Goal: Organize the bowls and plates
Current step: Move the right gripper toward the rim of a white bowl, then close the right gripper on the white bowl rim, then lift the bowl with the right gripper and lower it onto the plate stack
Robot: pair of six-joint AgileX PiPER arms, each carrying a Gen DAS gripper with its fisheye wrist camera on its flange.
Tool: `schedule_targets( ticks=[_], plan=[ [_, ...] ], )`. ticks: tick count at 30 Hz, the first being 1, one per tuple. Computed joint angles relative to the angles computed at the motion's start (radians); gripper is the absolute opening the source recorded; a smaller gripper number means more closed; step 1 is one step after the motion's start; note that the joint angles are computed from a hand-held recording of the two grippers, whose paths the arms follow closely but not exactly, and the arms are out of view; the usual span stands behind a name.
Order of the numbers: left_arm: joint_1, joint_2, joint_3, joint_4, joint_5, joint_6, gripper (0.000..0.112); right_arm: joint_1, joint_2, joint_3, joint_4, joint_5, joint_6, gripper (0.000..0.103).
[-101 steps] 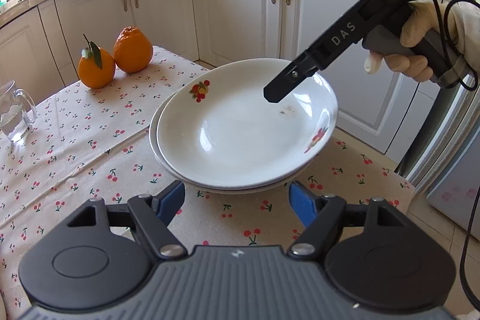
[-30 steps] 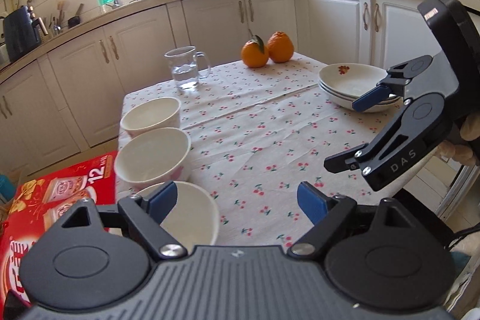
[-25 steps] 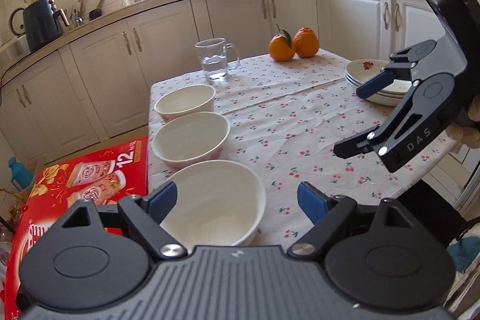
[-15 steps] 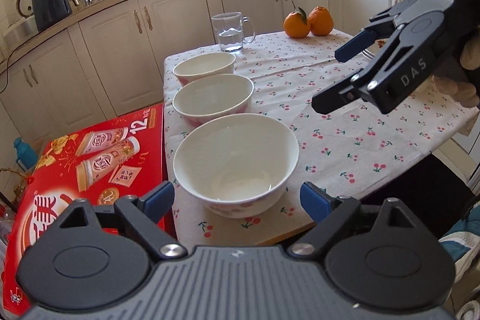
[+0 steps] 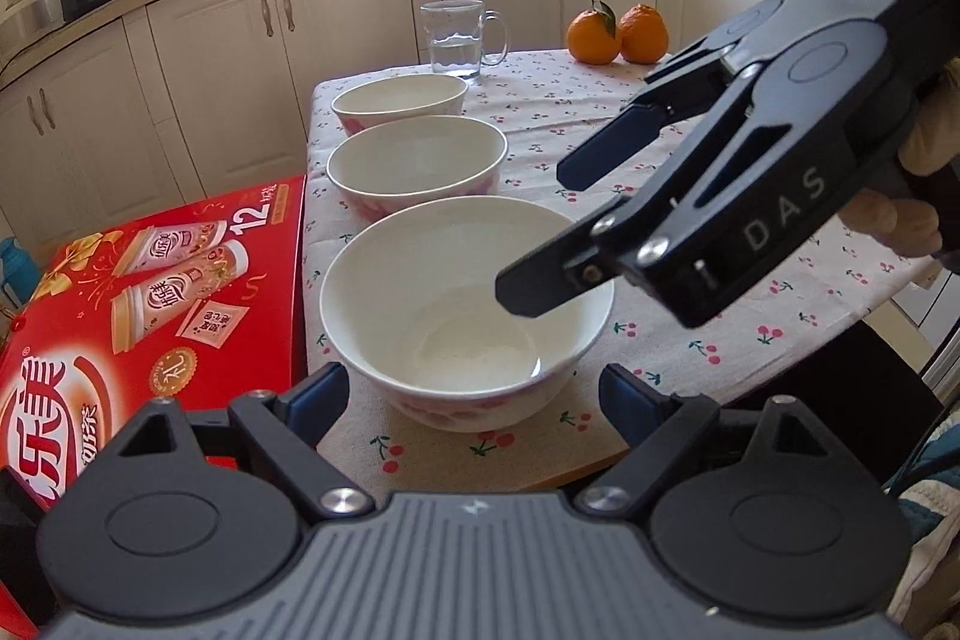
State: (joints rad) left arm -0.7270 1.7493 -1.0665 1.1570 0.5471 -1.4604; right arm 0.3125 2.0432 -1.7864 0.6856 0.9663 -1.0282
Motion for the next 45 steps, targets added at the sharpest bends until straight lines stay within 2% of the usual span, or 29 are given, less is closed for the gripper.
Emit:
schedule_targets(
  ticks=[7,14,28,36,45],
  plan=[
    [0.009,0.001,0.002,0.007,-0.014,-0.011,0.084,0.015,0.067,-0.087,-0.018,0.055,0.055,0.076],
    [0.016,-0.004,0.004,0.002,-0.017,-0.008,0.080,0.012,0.117,-0.163,-0.016,0.107,0.084,0.060],
    [0.014,0.010,-0.047,-0.082,-0.012,0.115,0.080,-0.010,0.092,-0.124,0.011,0.096,0.074,0.060],
    [0.030,0.070,-0.151,-0.165,-0.080,0.288,0.080,-0.072,0.032,-0.040,0.031,0.054,0.072,0.061],
    [0.047,0.202,-0.340,-0.353,-0.178,0.569,0.080,-0.171,-0.029,0.044,0.015,-0.019,0.090,0.061]
  ],
)
